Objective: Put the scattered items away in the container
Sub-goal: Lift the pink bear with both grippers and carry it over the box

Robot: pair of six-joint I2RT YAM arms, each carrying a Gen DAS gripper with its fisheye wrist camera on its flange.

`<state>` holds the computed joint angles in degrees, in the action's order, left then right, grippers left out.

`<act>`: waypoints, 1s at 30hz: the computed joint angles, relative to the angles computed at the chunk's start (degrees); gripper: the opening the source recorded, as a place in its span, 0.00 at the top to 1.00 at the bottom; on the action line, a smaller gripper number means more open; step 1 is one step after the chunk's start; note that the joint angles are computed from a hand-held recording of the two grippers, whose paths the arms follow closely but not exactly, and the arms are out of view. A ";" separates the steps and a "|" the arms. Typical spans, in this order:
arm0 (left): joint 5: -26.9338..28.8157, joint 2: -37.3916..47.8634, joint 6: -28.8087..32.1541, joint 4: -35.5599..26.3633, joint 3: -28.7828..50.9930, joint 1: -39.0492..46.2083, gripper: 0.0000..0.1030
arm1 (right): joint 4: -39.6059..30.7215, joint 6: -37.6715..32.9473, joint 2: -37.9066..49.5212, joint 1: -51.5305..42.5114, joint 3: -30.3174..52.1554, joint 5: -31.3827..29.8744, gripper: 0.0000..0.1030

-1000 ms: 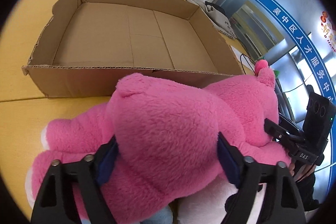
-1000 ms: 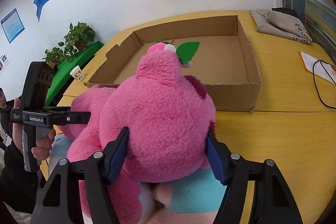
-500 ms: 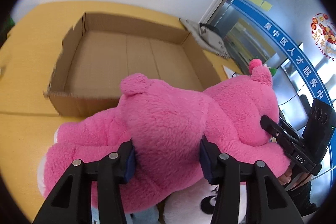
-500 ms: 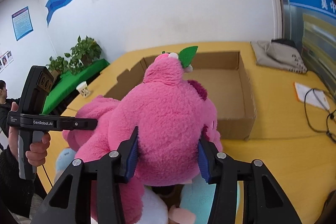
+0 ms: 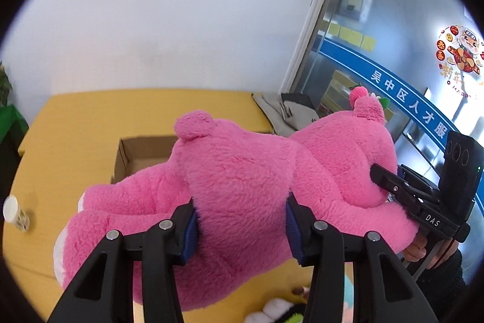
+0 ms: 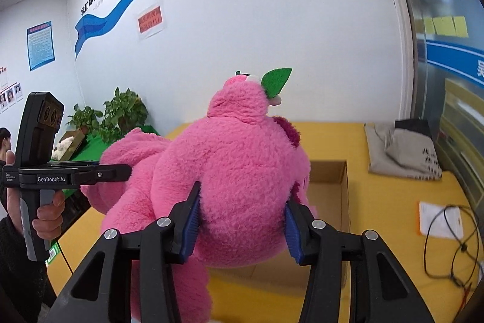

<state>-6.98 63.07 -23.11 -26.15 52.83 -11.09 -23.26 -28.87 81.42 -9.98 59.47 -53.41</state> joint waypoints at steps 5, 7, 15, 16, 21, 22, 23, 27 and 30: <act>2.83 9.49 4.09 4.38 7.03 4.90 0.55 | 7.98 8.88 8.19 5.48 8.13 3.14 0.50; 4.30 14.53 5.07 7.03 9.36 6.75 0.55 | 11.20 11.67 12.67 7.33 11.40 4.47 0.50; 12.01 37.71 7.04 19.43 15.81 14.10 0.55 | 17.75 18.11 35.79 12.68 27.68 10.36 0.50; 12.91 40.92 6.80 20.90 16.60 14.67 0.55 | 17.66 18.18 38.92 13.23 30.02 11.37 0.50; 15.89 54.90 5.84 24.86 21.54 16.10 0.55 | 12.63 18.08 54.01 15.10 43.19 17.19 0.50; 16.30 57.05 5.88 25.46 22.45 16.15 0.55 | 11.08 17.57 56.36 15.32 45.55 18.40 0.50; 16.34 58.08 5.88 26.97 22.41 15.96 0.55 | 9.73 17.25 58.28 15.38 47.48 19.34 0.50; 12.72 59.22 8.08 27.79 21.96 14.56 0.54 | 7.23 16.53 61.64 14.85 50.51 21.02 0.48; 10.16 59.66 9.89 28.06 21.07 13.67 0.49 | 0.54 15.13 63.03 14.69 53.75 22.81 0.45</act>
<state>3.18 122.73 -13.21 1.92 73.89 2.59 -22.71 -13.75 144.45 4.70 113.22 -30.60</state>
